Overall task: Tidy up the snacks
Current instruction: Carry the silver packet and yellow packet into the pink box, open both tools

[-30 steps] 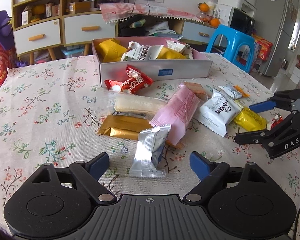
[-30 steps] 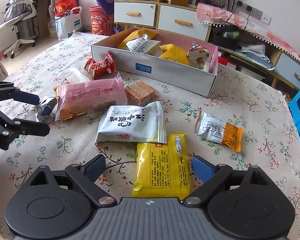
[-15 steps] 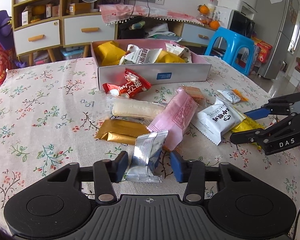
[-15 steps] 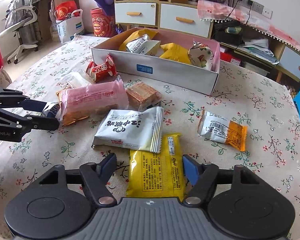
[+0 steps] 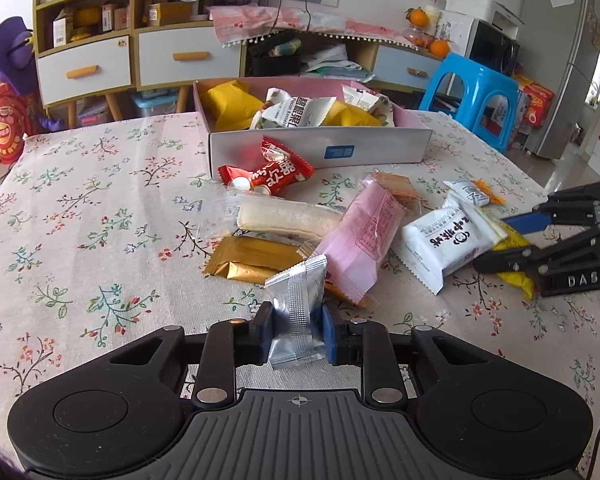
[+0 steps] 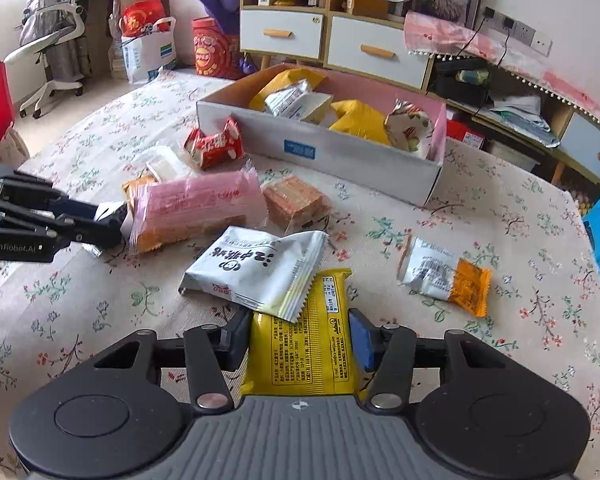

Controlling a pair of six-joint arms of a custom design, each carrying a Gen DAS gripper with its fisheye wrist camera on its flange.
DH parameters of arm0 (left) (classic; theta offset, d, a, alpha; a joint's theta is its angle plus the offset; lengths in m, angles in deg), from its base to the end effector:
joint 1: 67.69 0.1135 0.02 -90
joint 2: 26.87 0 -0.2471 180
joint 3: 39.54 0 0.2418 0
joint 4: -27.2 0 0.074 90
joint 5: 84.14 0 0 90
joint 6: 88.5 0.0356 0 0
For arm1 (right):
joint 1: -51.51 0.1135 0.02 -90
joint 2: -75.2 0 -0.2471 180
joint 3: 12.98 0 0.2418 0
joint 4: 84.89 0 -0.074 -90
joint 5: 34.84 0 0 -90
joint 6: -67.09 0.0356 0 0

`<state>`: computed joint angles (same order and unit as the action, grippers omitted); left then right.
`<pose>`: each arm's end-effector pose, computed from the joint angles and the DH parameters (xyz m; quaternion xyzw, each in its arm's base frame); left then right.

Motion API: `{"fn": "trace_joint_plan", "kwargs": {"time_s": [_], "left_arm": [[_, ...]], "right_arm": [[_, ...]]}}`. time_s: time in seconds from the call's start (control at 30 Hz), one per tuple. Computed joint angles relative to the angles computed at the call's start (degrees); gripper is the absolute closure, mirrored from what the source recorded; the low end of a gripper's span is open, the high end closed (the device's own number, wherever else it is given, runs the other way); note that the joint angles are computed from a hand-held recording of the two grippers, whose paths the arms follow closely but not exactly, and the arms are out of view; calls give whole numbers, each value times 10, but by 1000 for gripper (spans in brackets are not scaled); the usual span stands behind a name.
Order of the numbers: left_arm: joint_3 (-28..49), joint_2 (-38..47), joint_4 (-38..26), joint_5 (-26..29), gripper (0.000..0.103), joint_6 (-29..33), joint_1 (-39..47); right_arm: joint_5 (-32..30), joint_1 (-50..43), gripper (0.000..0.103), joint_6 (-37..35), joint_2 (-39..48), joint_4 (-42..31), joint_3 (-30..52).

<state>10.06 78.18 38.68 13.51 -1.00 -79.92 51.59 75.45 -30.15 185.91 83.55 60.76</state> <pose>0.2921 -0.0682 0.0771 0.1039 0.9128 -0.1109 0.3790 0.3401 0.1534 0.1171 -0.2618 0.8974 0.0802 0.3459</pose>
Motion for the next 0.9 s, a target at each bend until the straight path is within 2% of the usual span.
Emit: {"fn": "trace_joint_plan", "kwargs": {"time_s": [0.57,0.9], "left_arm": [[-9,-63,-7,1,83,-29,-3],[13,-84,-27,-8,83,-49,-3]], "right_arm": [[-14,-18,64,27,-55,31,-20],[-16,-13,64,41,-69,44,-13]]}}
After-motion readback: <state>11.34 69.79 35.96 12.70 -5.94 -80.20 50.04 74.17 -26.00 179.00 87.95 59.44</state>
